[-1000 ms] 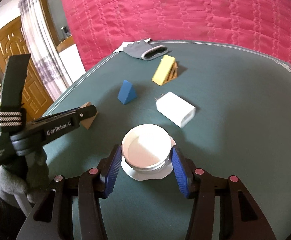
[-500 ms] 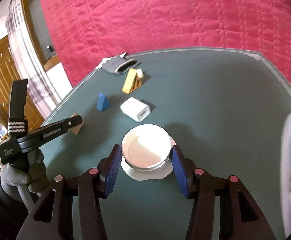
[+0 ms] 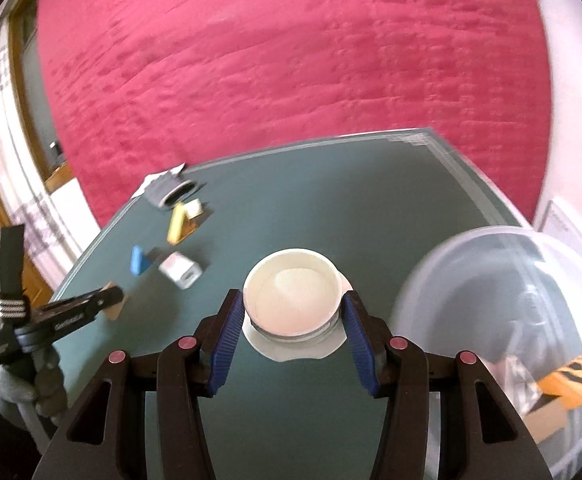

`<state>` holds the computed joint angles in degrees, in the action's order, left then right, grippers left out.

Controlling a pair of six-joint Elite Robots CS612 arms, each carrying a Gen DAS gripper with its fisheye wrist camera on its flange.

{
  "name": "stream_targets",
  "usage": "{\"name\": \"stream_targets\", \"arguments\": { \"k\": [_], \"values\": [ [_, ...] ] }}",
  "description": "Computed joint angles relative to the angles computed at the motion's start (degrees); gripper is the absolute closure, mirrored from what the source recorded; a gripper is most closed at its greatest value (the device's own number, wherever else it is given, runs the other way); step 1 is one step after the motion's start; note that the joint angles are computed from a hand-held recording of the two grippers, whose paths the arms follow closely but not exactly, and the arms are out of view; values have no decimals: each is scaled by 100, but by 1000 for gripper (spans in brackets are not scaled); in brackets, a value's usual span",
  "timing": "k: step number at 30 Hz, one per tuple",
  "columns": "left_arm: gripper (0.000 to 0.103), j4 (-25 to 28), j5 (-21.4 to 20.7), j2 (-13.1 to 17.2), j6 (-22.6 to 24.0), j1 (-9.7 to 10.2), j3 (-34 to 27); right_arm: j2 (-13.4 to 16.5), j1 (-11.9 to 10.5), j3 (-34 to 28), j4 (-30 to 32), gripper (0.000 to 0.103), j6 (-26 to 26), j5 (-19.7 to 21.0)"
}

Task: Organize rigid objects
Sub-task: 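Carry the white cup into the bin with the right tool while the left tool carries the wedge, then lower the tan wedge into the bin and open the left tool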

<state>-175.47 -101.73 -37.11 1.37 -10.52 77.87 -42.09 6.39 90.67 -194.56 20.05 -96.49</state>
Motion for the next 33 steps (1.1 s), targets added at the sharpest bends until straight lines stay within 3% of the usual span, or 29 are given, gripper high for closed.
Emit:
{"name": "stream_targets", "arguments": {
  "k": [15, 33],
  "values": [
    [83, 15, -342, -245, 646, -421, 297, -337, -432, 802, -486, 51, 458, -845],
    [83, 396, -956, -401, 1355, -919, 347, -421, -760, 1352, -784, 50, 1116, -968]
  ]
}}
